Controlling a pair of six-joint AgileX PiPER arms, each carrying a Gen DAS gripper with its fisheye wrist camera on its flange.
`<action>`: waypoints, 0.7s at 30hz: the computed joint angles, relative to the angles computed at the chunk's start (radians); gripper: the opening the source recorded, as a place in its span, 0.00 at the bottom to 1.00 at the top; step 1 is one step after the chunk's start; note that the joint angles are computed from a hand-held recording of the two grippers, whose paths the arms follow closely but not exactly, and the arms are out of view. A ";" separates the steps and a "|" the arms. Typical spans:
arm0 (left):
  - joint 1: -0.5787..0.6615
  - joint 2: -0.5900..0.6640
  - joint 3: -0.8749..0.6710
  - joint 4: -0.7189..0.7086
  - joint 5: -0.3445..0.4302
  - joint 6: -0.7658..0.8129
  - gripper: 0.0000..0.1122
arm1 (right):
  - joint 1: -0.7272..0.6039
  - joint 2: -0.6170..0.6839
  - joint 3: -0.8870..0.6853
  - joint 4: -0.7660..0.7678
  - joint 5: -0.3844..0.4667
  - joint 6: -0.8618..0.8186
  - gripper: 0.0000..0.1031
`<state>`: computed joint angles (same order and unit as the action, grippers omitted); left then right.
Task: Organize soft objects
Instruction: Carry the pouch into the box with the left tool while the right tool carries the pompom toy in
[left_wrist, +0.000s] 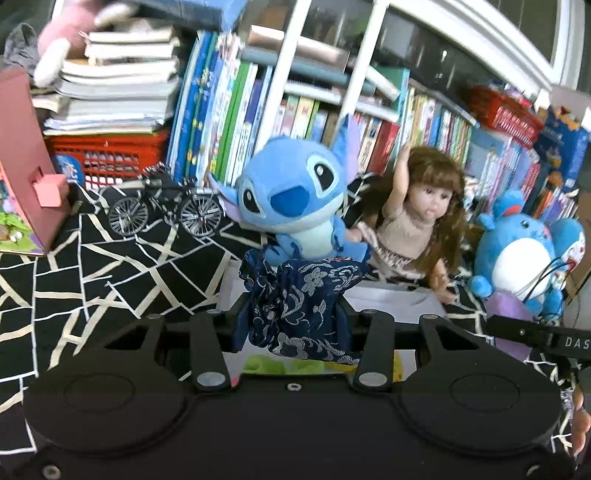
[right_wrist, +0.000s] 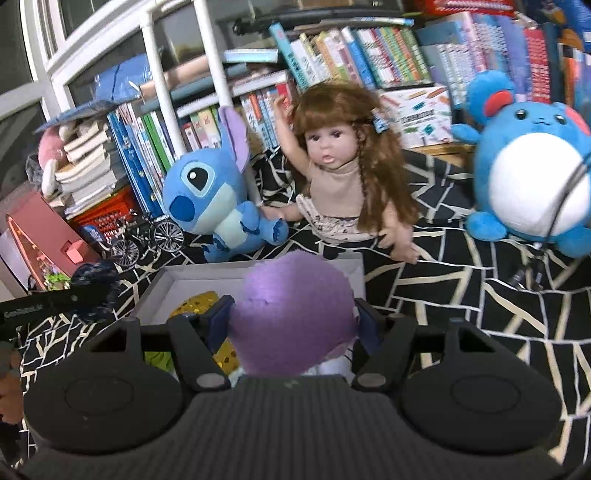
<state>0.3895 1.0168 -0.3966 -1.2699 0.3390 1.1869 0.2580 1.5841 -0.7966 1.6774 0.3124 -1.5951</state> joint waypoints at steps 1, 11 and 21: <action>-0.034 0.037 -0.008 -0.037 -0.043 0.029 0.38 | 0.014 0.027 -0.029 -0.042 -0.013 0.044 0.69; -0.138 0.318 -0.131 -0.102 -0.168 0.033 0.38 | 0.104 0.255 -0.260 -0.554 -0.077 0.608 0.69; -0.167 0.394 -0.123 -0.368 -0.200 0.303 0.39 | 0.142 0.310 -0.285 -0.663 -0.084 0.736 0.69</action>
